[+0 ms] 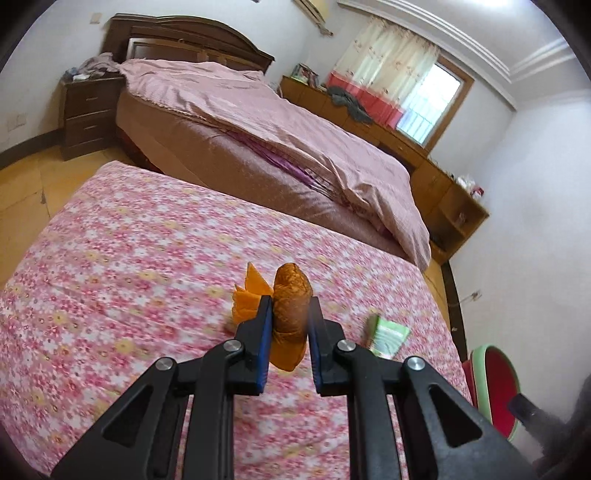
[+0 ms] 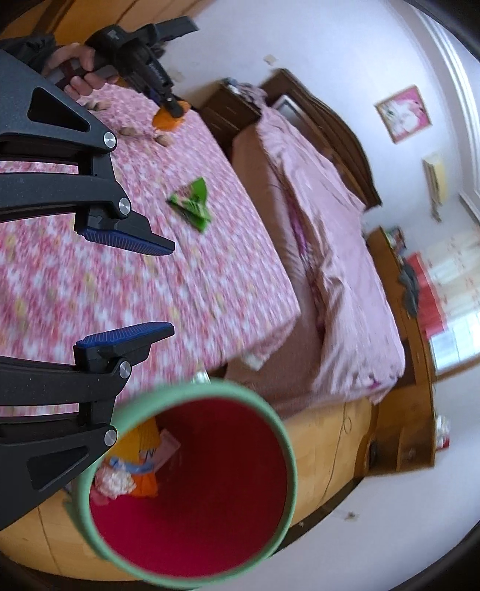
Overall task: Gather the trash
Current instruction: 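Lift the orange net with the left tool while the right tool grasps the green packet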
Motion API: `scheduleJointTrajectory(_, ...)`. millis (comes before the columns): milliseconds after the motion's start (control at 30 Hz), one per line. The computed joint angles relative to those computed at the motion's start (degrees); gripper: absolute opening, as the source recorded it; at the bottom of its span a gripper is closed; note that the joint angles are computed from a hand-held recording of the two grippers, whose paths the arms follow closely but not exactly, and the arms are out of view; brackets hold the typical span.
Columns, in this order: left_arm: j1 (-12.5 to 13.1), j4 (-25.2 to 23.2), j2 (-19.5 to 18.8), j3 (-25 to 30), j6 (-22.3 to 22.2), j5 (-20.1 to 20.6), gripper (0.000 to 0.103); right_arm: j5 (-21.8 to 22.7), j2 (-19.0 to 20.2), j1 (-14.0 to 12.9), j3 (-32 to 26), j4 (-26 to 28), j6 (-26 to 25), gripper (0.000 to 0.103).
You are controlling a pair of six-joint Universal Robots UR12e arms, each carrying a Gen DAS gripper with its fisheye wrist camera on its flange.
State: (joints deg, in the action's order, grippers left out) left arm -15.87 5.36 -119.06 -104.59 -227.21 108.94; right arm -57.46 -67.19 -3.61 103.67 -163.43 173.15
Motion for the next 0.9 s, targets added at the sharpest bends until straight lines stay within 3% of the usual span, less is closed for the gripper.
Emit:
scheduleJointTrajectory(133,0.2,1.7,-0.1,-1.1,-1.3,1.5,0.017,-0.2,1.0,2.4,-1.2,1.7,-1.7,0.055)
scheduleJointTrajectory(300,0.1,3.2,-0.3,-1.6,-1.4,3.2,0.017,-1.9,2.8,5.4,-3.3,2.9,-3.0,0.06)
scheduleJointTrajectory(400,-0.3,3.6,-0.1,-2.1,-1.6,5.4,0.017,-2.5,4.1,6.8,-5.1,5.4,-4.2,0.07)
scheduleJointTrajectory(900,1.2,5.0,-0.1,-3.9,-6.4,4.7,0.017,-13.5,9.4,13.1,-11.6,8.0,-4.6,0.074)
